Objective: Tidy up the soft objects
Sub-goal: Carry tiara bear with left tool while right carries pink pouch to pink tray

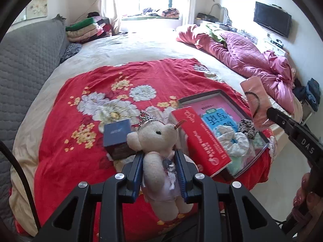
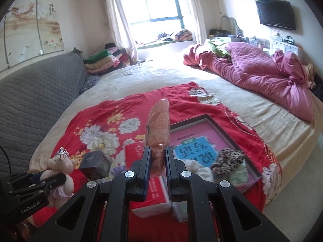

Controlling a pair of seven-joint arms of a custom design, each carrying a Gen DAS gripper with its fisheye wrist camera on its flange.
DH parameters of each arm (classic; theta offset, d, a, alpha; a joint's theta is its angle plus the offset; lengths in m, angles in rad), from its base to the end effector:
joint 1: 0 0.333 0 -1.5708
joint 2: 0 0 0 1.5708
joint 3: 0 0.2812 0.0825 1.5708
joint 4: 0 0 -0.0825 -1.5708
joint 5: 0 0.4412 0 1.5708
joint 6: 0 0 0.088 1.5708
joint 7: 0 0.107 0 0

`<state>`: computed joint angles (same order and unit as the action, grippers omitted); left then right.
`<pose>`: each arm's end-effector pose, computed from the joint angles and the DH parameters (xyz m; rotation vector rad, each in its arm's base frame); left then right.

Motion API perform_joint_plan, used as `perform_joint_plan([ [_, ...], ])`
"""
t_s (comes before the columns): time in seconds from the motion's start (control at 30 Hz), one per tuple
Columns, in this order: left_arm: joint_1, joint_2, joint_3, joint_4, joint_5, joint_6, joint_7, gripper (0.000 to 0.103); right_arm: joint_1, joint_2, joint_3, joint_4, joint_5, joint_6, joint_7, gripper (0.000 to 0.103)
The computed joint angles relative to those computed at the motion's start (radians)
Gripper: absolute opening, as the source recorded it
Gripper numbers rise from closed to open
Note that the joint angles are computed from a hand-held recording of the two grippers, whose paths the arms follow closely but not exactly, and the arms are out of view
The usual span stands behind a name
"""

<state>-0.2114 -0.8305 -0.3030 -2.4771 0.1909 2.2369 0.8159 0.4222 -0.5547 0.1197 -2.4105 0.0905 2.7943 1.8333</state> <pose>0.3752 -0.2215 0.5782 -1.9887 1.6343 -0.6263 0.4340 0.2637 0.5763 -1.7496 1.3961 -0.4211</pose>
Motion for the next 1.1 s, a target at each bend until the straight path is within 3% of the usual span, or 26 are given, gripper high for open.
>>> perform_joint_plan([
  [0.6, -0.036, 0.316, -0.005, 0.198, -0.008, 0.149, 0.05, 0.031, -0.103, -0.061, -0.048, -0.078, -0.007, 0.018, 0.036, 0.013],
  [1.1, -0.051, 0.518, -0.006, 0.342, 0.015, 0.178, 0.073, 0.031, -0.075, -0.031, -0.103, -0.089, 0.071, 0.047, -0.027, 0.013],
])
